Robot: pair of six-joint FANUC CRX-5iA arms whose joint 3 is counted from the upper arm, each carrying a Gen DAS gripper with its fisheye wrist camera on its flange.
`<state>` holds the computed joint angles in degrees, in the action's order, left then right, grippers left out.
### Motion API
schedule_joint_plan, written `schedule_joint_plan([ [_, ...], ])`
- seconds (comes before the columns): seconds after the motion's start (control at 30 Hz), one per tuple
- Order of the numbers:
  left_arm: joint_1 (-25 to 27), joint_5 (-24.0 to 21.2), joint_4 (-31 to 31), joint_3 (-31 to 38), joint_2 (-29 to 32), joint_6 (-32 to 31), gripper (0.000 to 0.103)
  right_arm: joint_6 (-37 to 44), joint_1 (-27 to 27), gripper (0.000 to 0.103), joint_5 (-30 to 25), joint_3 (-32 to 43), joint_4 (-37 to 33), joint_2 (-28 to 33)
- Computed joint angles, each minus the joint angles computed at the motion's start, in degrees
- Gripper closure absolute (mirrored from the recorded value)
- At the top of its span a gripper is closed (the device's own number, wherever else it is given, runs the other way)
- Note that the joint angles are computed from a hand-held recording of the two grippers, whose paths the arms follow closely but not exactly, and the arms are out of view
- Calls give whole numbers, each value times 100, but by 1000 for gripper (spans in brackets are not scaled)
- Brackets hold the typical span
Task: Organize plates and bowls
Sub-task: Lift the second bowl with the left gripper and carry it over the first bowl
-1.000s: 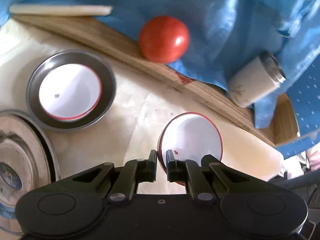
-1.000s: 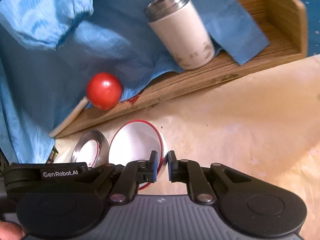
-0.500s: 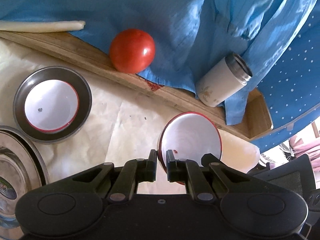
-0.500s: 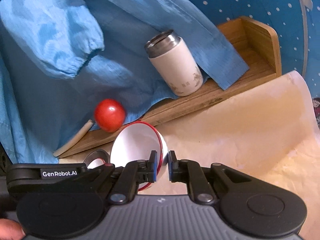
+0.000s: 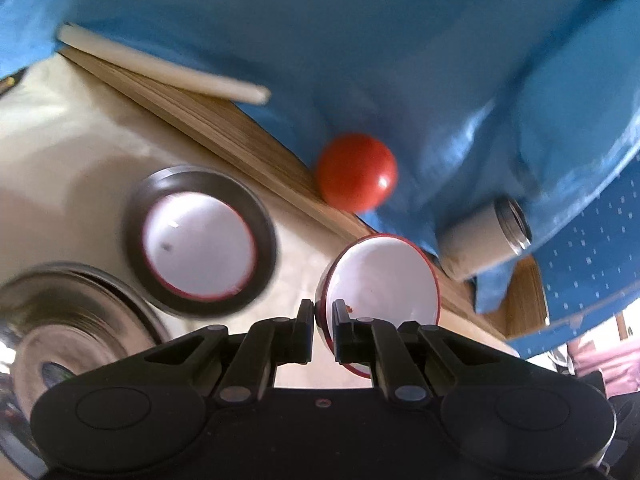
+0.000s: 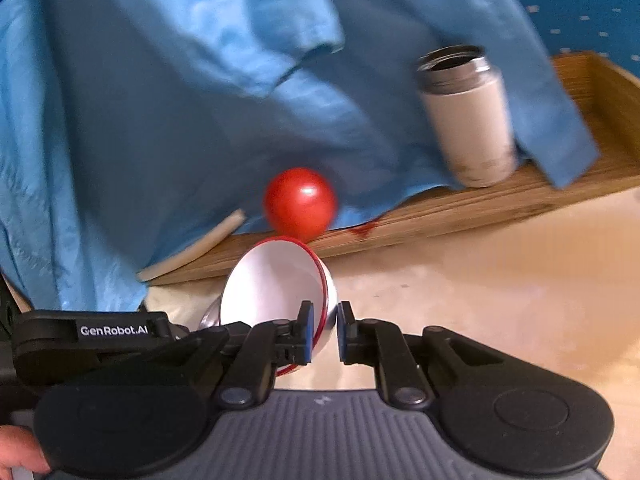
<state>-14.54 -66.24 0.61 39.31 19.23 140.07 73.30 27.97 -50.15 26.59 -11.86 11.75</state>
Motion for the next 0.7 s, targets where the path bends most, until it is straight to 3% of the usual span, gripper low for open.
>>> schedule_joint_plan([
  [0.4,529,-157,-203,-480,-460,396,94,427,315,88,-787,1266,-441,908],
  [0.7,680,-420,-121,-324,-307,208,94,299,391,87,-1135,1722,-400,1261],
])
